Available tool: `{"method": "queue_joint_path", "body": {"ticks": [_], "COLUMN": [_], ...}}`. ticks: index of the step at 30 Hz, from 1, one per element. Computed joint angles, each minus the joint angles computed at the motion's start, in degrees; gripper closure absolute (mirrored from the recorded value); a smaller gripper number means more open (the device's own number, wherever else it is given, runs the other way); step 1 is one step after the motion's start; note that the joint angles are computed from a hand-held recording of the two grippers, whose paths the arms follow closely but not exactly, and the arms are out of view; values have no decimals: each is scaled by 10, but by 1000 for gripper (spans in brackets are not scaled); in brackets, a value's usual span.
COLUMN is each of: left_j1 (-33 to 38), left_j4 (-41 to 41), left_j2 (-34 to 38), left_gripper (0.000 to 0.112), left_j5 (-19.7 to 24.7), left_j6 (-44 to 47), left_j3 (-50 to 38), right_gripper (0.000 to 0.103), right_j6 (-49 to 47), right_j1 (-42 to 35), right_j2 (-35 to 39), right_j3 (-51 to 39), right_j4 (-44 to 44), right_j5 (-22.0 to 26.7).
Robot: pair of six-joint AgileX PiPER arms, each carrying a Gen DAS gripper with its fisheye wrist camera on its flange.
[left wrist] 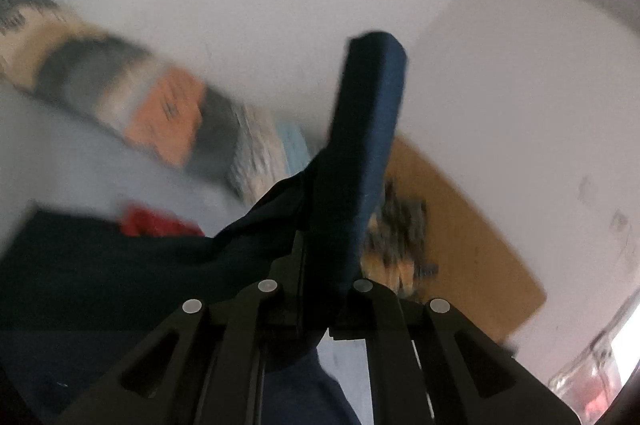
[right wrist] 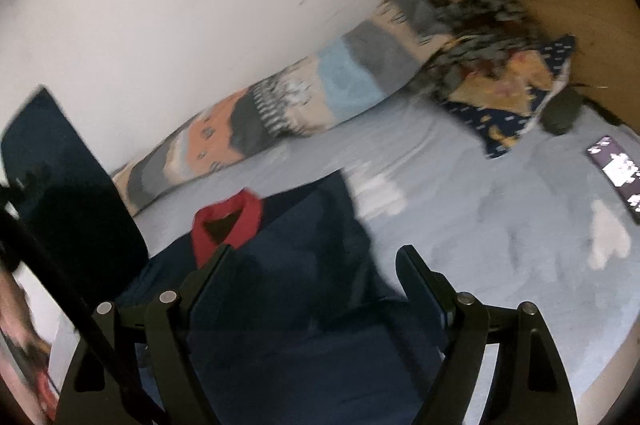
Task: Fold large clothes
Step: 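Fold the held sleeve across the jacket front with the left tool, release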
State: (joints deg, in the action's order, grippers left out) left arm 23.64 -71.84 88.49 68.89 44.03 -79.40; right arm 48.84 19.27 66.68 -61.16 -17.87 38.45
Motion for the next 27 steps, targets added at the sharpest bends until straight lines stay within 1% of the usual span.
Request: {"method": "queue_joint_path", "body": {"ticks": [1,2,3,4,5,6,7,8,10,12,14,15,16,17,18,19,21,23,25,26,27], "left_j1": [-44,-95,-136,-181,-227,-258,-285,-311,-329,-317,-299,-276,-237,-214,-185,-152,-95,-35,2,29,51], "left_j4": [7,15,23,35,49,65,81,95,110,135,137,132,141,153,158,166,216,247,282,285,288], "left_j2": [-15,-21,-20,-19,-15,-6,7,21,25,13,-35,-41,-51,-68,-67,-55,-23,19,46,67,84], "left_gripper": [107,106,105,101,93,82,58,45,44,44,40,37,29,26,26,26,26,26,26,26,26], "left_j5": [-32,-76,-112,-154,-198,-230,-255,-275,-294,-275,-269,-266,-262,-265,-263,-256,-257,-252,-299,-322,-335], "left_j6": [8,19,27,34,40,33,24,14,6,-7,-10,8,25,29,44,59,61,88,95,119,129], "left_j3": [45,89,117,148,184,201,213,224,243,242,258,257,254,264,266,255,235,223,230,233,230], "right_gripper": [17,17,17,17,17,17,17,17,17,17,17,17,17,17,17,17,17,17,19,19,19], "right_j6": [-3,-6,-10,-5,0,-2,-9,-9,-10,-16,-31,-32,-42,-51,-64,-75,-98,-103,-119,-117,-110], "right_j1": [-11,-26,-36,-41,-48,-53,-60,-64,-67,-71,-75,-69,-65,-61,-56,-49,-32,-9,12,24,36], "right_j2": [-8,-16,-20,-24,-28,-29,-28,-29,-27,-26,-22,-14,-3,11,28,47,94,131,169,184,198], "right_j3": [3,6,8,10,13,12,9,10,10,9,9,6,1,-4,-11,-18,-34,-43,-48,-49,-49], "right_j4": [4,8,12,8,0,-2,1,-1,-4,0,5,5,12,18,29,36,47,39,47,43,38], "right_j5": [1,4,4,5,7,9,11,12,12,10,8,9,11,12,14,18,32,44,51,55,57]}}
